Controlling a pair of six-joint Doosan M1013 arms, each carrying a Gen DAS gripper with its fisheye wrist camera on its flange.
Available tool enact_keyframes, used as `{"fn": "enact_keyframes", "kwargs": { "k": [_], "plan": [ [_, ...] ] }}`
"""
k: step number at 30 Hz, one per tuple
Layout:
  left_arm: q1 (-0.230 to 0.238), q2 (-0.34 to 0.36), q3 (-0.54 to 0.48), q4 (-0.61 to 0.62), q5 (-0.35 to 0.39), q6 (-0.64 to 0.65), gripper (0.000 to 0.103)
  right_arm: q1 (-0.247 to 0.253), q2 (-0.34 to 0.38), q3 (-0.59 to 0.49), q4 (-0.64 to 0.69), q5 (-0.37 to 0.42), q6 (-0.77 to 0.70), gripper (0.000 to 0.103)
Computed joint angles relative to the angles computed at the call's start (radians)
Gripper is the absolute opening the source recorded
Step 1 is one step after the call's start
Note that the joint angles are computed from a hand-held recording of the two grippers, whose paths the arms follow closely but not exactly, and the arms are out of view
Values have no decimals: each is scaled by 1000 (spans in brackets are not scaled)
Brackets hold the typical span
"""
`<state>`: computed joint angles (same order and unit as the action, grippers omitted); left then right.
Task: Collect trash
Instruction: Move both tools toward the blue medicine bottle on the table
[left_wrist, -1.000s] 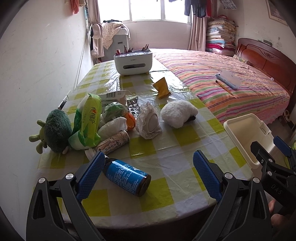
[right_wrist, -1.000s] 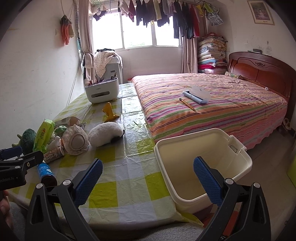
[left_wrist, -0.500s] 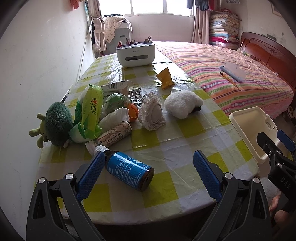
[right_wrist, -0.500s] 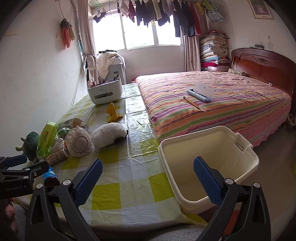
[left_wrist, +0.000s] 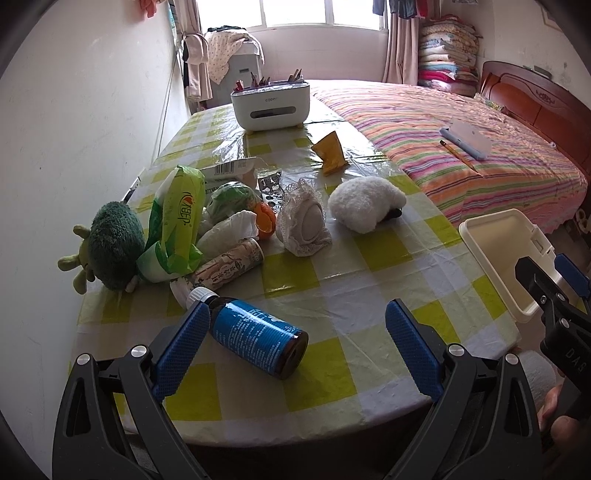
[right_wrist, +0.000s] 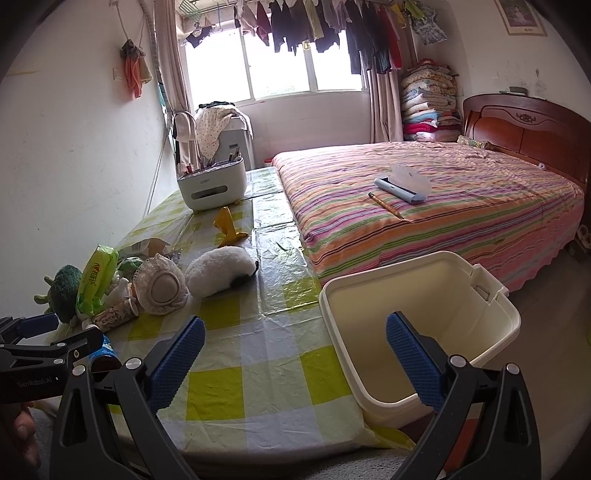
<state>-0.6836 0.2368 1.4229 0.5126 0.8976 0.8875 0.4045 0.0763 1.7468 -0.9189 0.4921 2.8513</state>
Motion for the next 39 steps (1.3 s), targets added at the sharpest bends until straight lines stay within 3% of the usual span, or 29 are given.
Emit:
{"fn": "enact_keyframes", "kwargs": {
  "k": [39],
  "plan": [
    [12,10,1,-33,30,2,95,-16,6,-2,68,-9,-58,96]
  ]
}}
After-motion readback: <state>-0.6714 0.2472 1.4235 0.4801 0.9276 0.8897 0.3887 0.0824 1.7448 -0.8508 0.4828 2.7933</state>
